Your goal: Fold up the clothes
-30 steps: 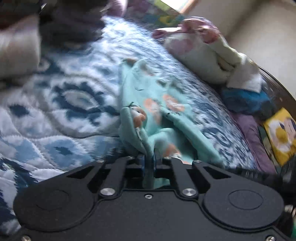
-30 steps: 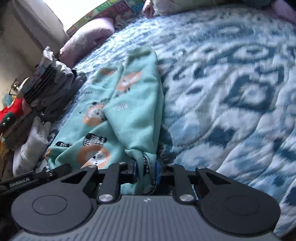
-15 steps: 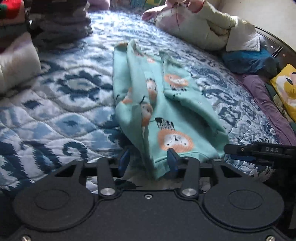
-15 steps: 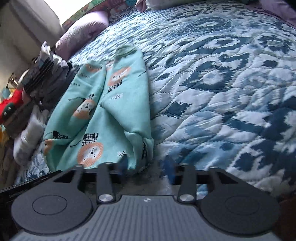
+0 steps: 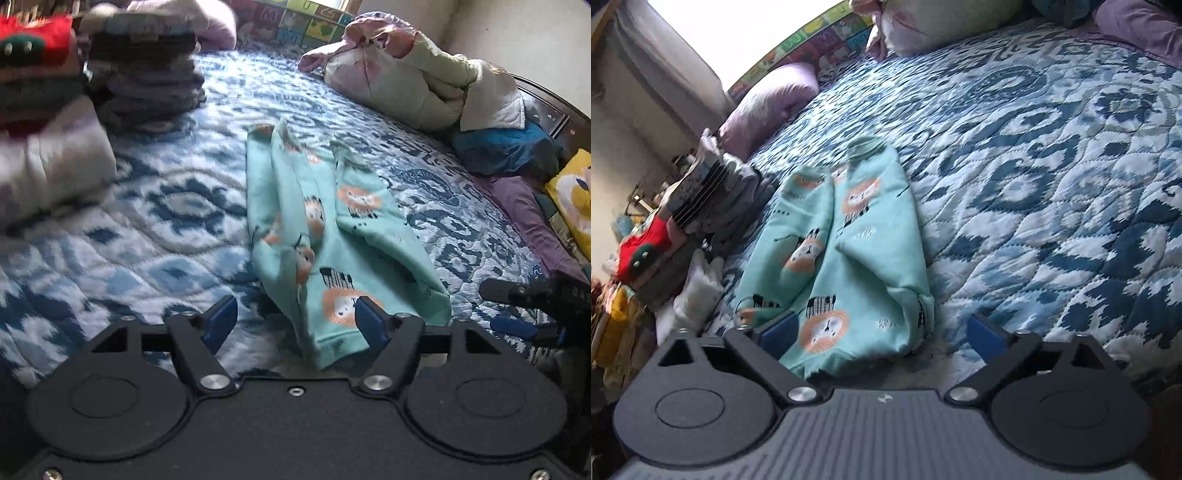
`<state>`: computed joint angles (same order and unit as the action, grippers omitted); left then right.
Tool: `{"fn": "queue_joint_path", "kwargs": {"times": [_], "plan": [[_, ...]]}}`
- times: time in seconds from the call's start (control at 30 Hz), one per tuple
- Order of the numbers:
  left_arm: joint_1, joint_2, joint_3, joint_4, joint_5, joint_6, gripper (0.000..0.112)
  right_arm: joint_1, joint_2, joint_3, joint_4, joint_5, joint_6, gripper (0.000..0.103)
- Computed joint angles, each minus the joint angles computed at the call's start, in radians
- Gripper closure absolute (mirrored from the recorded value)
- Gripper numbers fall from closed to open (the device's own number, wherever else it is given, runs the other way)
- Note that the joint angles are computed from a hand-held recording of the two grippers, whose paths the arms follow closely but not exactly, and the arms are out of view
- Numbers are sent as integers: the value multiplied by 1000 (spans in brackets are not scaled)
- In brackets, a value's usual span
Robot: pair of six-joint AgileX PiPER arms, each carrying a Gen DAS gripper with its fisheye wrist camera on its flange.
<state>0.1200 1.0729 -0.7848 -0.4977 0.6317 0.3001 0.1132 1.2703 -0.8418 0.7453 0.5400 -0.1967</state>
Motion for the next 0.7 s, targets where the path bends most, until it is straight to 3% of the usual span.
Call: {"fn": "queue_joint_path", "kwargs": {"times": [0.17, 0.3, 0.43, 0.53, 0.7], "plan": [[87, 96, -94, -167, 36, 156, 43, 46, 56, -48, -67, -62, 43, 1], [80, 253, -241, -174, 36, 181, 43, 33, 155, -93, 83, -113, -168, 0], [22, 449, -463, -50, 36, 95, 43, -14, 278, -152, 325, -118, -461, 1], [-25, 616, -668, 69, 75, -7, 43, -31, 346, -173, 429, -126, -571, 0], [-79, 907, -1059, 238, 213, -117, 44, 1, 396, -199, 337, -172, -534, 0]]}}
